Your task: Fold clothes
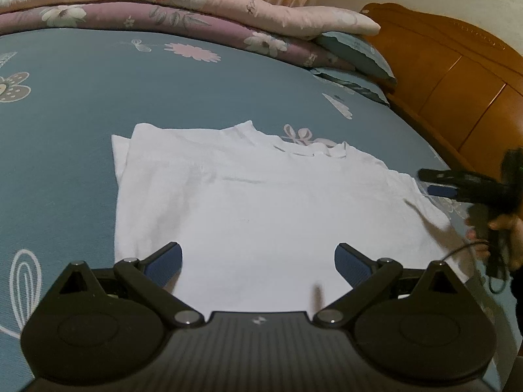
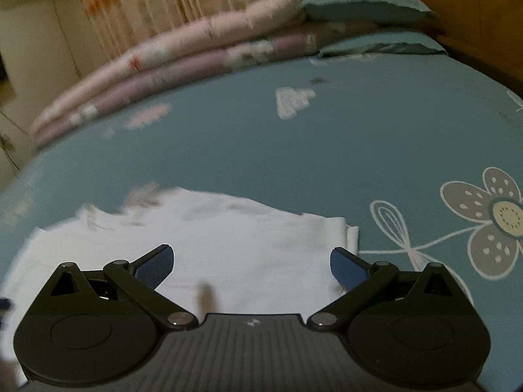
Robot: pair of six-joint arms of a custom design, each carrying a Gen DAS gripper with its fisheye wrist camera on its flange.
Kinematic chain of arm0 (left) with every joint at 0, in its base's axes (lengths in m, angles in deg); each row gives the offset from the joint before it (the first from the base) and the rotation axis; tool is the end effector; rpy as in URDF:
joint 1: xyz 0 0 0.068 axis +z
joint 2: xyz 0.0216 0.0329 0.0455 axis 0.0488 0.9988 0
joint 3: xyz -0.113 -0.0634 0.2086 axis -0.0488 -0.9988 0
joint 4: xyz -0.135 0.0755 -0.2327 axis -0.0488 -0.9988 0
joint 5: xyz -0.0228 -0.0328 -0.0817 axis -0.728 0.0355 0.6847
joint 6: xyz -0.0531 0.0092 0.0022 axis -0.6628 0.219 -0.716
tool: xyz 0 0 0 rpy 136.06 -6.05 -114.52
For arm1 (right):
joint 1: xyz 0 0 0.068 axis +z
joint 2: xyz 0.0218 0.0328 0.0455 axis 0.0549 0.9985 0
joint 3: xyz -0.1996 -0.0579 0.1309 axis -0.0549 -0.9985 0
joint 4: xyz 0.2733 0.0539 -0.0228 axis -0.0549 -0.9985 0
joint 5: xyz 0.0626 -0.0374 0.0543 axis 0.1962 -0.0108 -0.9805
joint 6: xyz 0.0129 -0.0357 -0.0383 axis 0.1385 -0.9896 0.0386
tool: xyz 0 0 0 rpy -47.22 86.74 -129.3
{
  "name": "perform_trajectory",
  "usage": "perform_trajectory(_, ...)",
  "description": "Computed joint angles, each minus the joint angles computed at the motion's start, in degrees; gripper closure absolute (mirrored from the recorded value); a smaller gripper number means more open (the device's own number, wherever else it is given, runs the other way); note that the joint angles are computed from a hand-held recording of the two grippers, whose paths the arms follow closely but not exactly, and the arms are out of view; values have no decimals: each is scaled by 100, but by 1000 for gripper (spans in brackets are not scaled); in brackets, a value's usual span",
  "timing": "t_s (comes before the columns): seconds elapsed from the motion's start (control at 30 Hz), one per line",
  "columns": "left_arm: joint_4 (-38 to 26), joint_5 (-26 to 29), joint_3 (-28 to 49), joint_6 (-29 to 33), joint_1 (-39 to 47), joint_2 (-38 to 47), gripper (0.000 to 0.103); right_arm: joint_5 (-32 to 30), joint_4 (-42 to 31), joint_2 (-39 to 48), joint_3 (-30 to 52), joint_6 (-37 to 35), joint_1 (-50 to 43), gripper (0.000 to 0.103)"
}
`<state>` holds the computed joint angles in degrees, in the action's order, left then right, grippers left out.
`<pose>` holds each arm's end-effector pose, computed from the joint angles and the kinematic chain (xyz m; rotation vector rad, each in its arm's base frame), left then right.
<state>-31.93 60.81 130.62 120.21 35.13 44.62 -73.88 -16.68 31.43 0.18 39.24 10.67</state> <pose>0.2927 0.1529 0.0895 0.4654 2.3011 -0.6770 0.2262 0.0270 0.1027 0.3966 2.1808 0.2301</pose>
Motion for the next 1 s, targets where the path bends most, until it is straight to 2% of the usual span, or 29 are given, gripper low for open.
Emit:
perform_trajectory(0.07,-68,30,0,63,-1,-16,4,-84,-310,-637,-218,56,310,0)
perform_trajectory(0.13,-132,54,-11,135,-9,-44,4,-50,-529,-799,-267,30,647,0)
perform_trajectory(0.2,-181,63,-20,192,-15,-62,4,7,-654,-588,-215,-22,900,0)
perform_trajectory(0.33,-218,66,5,223,-4,-46,4,316,-448,-441,-472,-34,1112,0)
perform_trajectory(0.53,-87,-38,77,7,-8,61,4,269,-261,-577,-685,417,1023,0)
perform_trajectory(0.7,-74,-50,150,-81,36,122,4,882,-285,-250,-544,127,1494,0)
perform_trajectory(0.83,-107,174,94,33,129,-20,4,1176,-1176,-369,-166,383,1842,0)
perform_trajectory(0.93,-235,468,1,254,182,-189,4,1152,-1927,-1166,-199,622,2140,0)
perform_trajectory(1.0,-313,600,-128,432,195,-370,4,1478,-2645,-1812,-186,775,2536,0)
